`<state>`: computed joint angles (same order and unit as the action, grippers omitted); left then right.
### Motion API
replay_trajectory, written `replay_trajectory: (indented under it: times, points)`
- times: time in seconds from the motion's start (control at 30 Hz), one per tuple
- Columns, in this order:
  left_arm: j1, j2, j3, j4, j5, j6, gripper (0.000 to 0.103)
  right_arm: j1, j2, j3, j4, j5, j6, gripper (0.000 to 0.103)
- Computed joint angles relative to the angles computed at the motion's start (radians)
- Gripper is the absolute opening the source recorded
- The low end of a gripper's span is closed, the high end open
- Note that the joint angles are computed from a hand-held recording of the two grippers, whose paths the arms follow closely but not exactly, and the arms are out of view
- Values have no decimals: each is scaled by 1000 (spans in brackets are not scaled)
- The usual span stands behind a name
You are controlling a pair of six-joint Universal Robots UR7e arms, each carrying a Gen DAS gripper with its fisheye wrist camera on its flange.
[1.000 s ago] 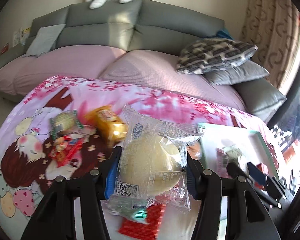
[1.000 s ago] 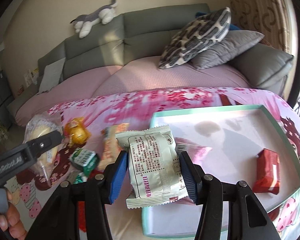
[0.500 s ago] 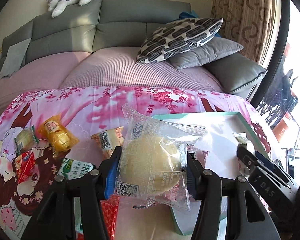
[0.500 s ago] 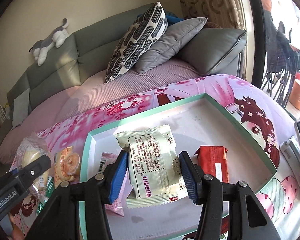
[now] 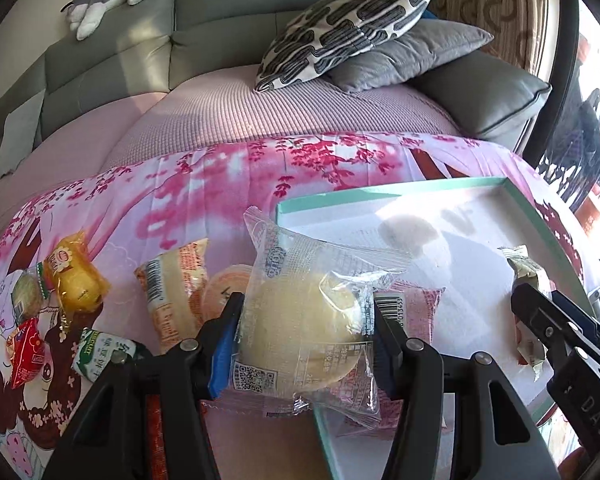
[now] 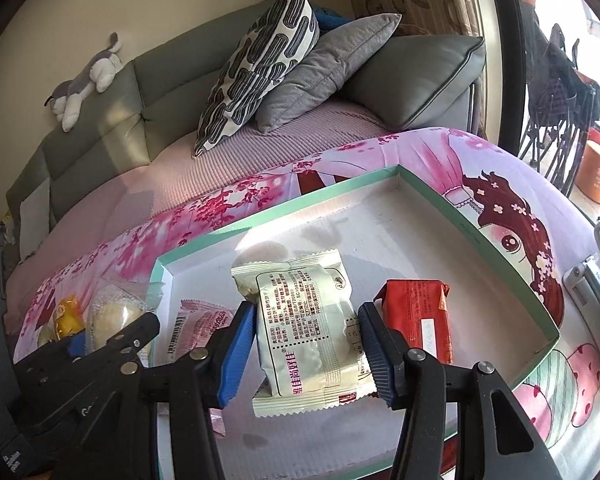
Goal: Organize snacks
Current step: 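Carry both items into the tray beside the placed packets and open both grippers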
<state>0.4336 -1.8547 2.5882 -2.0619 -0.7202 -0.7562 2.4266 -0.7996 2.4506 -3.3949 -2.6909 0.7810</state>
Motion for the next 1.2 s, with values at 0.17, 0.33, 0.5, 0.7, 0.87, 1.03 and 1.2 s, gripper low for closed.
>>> replay_trajectory:
  times: [0.17, 0.33, 0.5, 0.7, 0.87, 1.03, 1.2]
  points:
    - [-17, 48, 7, -55, -10, 25, 58, -9, -10, 13, -1, 5, 16, 56]
    - [-8, 99, 7, -134, -27, 59, 58, -20, -28, 32, 8, 9, 52, 56]
    - [13, 170, 3, -227, -62, 103, 58, -24, -32, 39, -2, 9, 49, 56]
    - [33, 202, -10, -256, -86, 116, 58, -30, -30, 44, -19, 8, 47, 56]
    - [25, 182, -17, -225, -94, 88, 62, -21, -39, 37, 26, -7, 71, 56]
    - [-2, 154, -18, -210, -92, 71, 64, -14, -43, 43, 2, -14, 68, 56]
    - [-6, 125, -29, -145, -85, 29, 72, -9, -48, 37, 45, -37, 97, 56]
